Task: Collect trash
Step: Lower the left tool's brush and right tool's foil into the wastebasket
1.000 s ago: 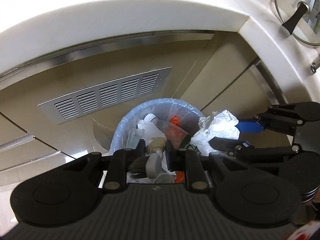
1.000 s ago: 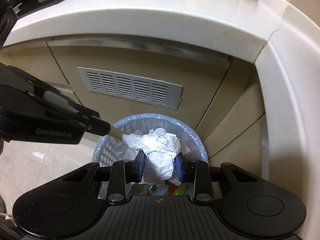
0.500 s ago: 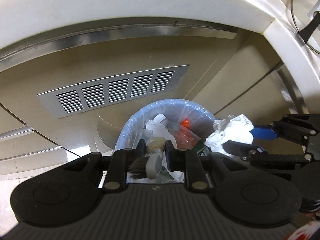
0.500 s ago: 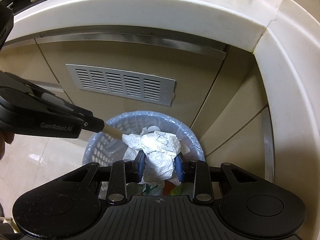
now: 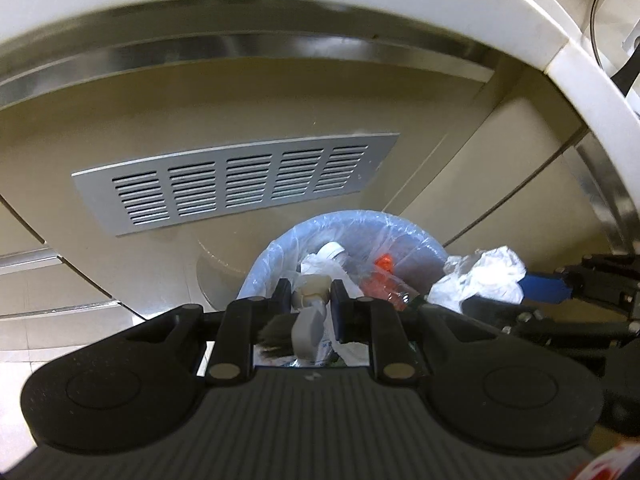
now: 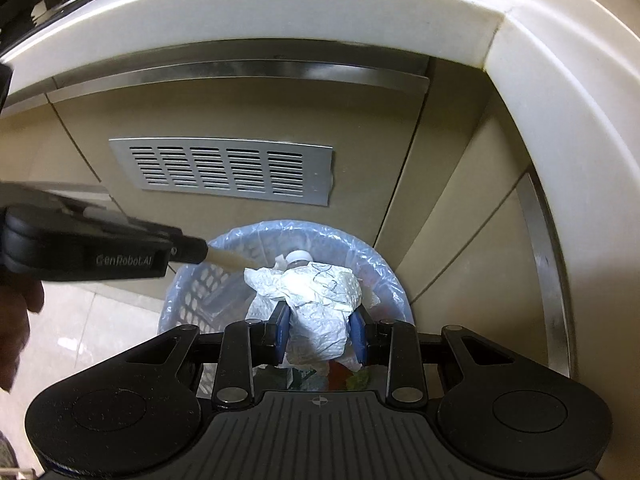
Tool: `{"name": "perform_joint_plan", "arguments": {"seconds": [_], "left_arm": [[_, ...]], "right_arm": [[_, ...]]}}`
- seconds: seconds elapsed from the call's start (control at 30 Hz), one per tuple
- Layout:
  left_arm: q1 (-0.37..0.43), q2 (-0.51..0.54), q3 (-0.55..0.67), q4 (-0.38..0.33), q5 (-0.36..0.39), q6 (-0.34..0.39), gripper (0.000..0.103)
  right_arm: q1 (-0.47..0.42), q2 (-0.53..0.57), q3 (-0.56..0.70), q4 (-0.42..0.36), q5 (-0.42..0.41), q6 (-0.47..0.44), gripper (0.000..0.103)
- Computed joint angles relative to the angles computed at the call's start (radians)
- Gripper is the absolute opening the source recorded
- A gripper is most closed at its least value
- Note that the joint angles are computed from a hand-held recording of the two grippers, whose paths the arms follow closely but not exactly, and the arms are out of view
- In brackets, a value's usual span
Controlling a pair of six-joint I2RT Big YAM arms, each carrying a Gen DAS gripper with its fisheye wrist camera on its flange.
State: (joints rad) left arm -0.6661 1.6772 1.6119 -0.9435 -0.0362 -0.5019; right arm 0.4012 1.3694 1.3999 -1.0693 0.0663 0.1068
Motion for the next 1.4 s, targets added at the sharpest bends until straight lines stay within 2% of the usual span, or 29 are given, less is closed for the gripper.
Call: {"name": "perform_joint_plan", "arguments": {"seconds": [0.4,0.57,0.63,0.73,0.8,1.4], "left_arm": [[-0.015,0.026,0.001,0.039,-0.052,0.052,0.018],[-0.028,0.074,0.053,0.005,-0.077,0.090,0.018],[-0.029,0.091,0.071,-0.016,-0.053,0.091,0.018],[-0.026,0.083,0.062,-0.006,0.011,0.088,0.026],[-0.028,0.072,0.054,-0.007,0.030,0.094,0.027],[0.008,0.003,0.000,-0.083,0.022,0.071,0.027]], "right_arm": [[-0.008,-0.007,-0.025,0.020,0.001,0.027,0.032],[-0.010,-0.010,-0.028,0.021,0.001,0.025,0.032],[-0.011,-0.011,-0.030,0.020,-0.001,0.023,0.032],[-0.012,-0.013,-0.036,0.021,-0.004,0.022,0.032],[-0.013,-0.013,-0.037,0.022,-0.008,0.019,0.032],[0.005,0.011,-0.018,0.002,-0.060,-0.019,0.032]]}}
